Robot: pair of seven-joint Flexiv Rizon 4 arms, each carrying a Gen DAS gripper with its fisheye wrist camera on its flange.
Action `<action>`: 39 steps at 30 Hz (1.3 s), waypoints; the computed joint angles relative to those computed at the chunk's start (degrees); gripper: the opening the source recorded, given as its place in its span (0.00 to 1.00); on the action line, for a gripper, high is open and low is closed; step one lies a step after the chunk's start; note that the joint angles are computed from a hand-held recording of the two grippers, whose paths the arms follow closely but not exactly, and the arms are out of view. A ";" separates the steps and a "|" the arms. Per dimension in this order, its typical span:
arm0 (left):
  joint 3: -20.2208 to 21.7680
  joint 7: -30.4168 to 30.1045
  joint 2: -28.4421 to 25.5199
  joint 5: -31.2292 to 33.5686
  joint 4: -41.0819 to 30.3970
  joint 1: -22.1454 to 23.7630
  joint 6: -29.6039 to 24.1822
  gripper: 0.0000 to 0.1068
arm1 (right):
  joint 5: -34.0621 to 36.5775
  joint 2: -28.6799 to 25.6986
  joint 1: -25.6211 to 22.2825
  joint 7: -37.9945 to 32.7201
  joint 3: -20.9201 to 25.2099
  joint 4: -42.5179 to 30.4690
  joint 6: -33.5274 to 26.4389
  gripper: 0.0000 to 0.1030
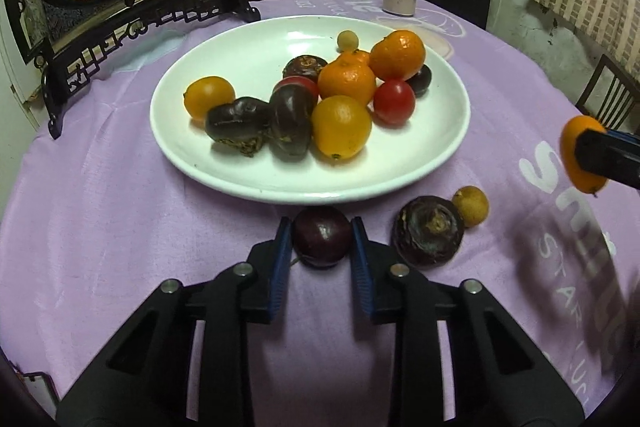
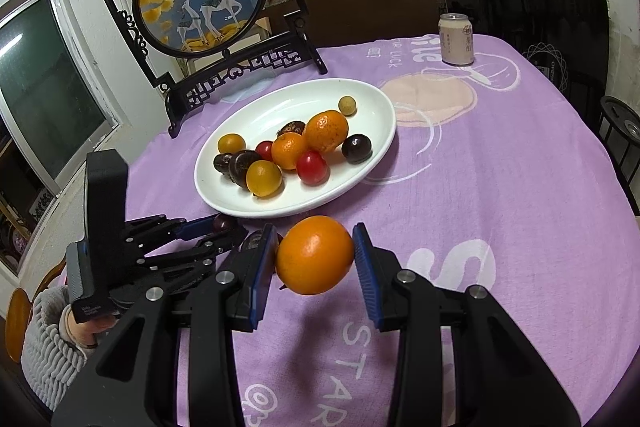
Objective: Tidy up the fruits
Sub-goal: 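Carry both fruits onto the white plate and open both tools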
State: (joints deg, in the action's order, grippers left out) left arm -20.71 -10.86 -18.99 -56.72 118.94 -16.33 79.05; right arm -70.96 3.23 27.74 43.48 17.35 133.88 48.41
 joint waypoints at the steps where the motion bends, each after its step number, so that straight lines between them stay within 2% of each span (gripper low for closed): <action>1: -0.21 0.58 0.50 -0.59 0.49 0.27 -0.34 0.28 | 0.11 -0.10 -0.05 -0.07 -0.06 0.03 0.21 0.38; 4: -0.42 3.24 2.46 -4.27 2.14 0.30 -0.06 0.28 | 0.76 -0.58 -0.09 -0.71 -0.21 -0.05 0.65 0.38; 6: -0.79 7.56 4.25 -10.42 3.20 -0.14 0.88 0.28 | 1.75 -1.39 0.01 -1.66 -0.35 -0.31 1.04 0.38; 7: -1.39 11.20 5.27 -15.83 3.50 -0.61 2.29 0.28 | 2.12 -1.75 0.03 -2.02 -0.49 -0.38 1.33 0.38; 11: 0.65 14.42 6.92 -23.12 2.11 -2.62 2.71 0.28 | 2.34 -2.47 0.13 -1.91 -0.97 -0.65 1.98 0.38; 15: 3.98 8.70 5.38 -18.73 -2.26 -4.72 3.05 0.28 | 2.56 -1.76 -0.45 -4.43 -1.54 -2.10 1.89 0.38; 18: 4.90 4.72 3.34 -15.19 -6.59 -5.67 3.94 0.28 | 2.36 -1.52 -1.24 -8.21 -2.11 -4.56 0.32 0.38; 22: 4.66 -4.27 -0.85 -6.31 -11.84 -5.52 4.42 0.28 | 1.29 -3.58 -2.62 -11.34 -3.43 -7.01 2.39 0.38; 28: 8.66 -18.34 -8.29 9.65 -18.81 -7.78 2.05 0.28 | 2.21 -8.56 -3.13 -15.57 -5.41 -9.41 7.24 0.38; 32: 9.61 -24.44 -11.53 15.14 -21.97 -7.64 -0.08 0.29 | 2.82 -10.10 -2.70 -16.71 -6.28 -10.00 6.81 0.38; 35: 9.12 -26.67 -12.65 18.15 -22.38 -6.86 0.53 0.48 | 2.48 -10.21 -2.52 -16.38 -6.71 -9.86 6.17 0.41; 39: 6.18 -28.12 -12.28 19.80 -21.76 -4.05 0.75 0.50 | 0.91 -9.23 -2.73 -14.45 -6.75 -9.16 5.69 0.50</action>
